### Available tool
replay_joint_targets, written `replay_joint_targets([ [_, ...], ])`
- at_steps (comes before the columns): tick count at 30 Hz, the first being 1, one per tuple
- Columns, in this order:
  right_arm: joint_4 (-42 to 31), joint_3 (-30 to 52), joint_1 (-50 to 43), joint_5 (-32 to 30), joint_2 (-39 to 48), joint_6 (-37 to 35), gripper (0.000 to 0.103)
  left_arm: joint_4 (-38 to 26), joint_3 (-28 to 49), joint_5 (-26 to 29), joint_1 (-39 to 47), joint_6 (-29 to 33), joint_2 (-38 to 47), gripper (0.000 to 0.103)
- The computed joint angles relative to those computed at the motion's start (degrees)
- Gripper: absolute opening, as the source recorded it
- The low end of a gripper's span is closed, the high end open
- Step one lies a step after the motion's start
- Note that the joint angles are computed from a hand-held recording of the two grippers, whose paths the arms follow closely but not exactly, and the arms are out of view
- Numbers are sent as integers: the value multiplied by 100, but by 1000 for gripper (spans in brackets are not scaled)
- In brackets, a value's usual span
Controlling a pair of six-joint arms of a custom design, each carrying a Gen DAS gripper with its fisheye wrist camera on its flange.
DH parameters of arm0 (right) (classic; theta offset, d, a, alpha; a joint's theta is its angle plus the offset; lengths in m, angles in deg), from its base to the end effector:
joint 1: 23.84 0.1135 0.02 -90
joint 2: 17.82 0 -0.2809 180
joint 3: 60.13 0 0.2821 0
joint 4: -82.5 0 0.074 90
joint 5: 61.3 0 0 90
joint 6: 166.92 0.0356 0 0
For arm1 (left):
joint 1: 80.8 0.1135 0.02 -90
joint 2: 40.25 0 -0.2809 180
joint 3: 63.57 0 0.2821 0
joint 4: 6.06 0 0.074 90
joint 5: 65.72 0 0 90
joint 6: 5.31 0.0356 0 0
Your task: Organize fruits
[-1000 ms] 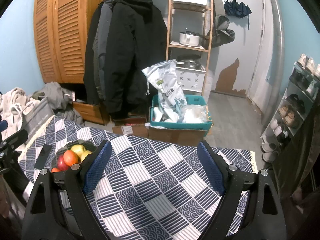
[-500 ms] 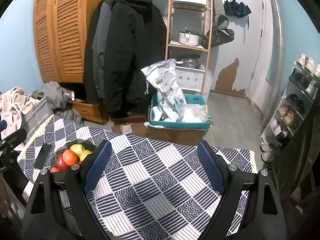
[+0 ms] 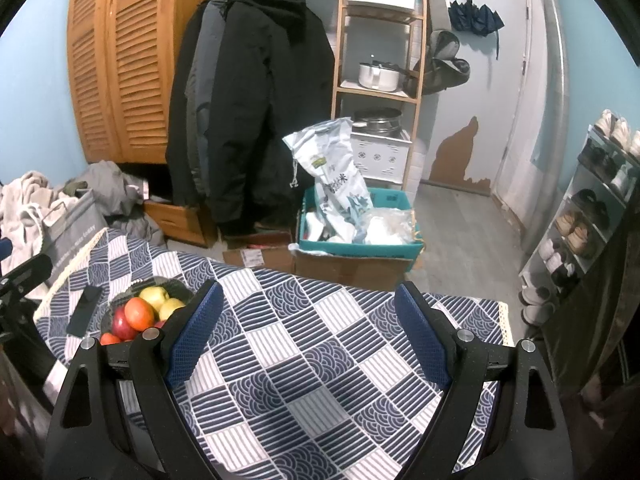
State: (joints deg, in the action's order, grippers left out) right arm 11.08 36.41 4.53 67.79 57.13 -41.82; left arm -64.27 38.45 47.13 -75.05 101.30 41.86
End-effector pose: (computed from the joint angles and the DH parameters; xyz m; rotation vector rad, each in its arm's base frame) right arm 0.2526 0.1109 0.4109 0.4138 2.1772 -0.2409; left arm 0.3302 0.0194 0.4216 0.4183 2.1474 -0.2271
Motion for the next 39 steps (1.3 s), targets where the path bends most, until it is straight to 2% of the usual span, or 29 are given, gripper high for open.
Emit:
replay_joint_targets([
  [23, -13, 40, -4, -6, 33, -20, 86, -68, 34, -18, 25, -4, -28, 102],
  [27, -14, 45, 0, 0, 39, -15, 86, -237, 118, 7, 37, 38, -10, 102],
  [39, -27, 70, 1, 0, 59, -16, 86, -230, 125, -187, -65, -95, -27, 102],
])
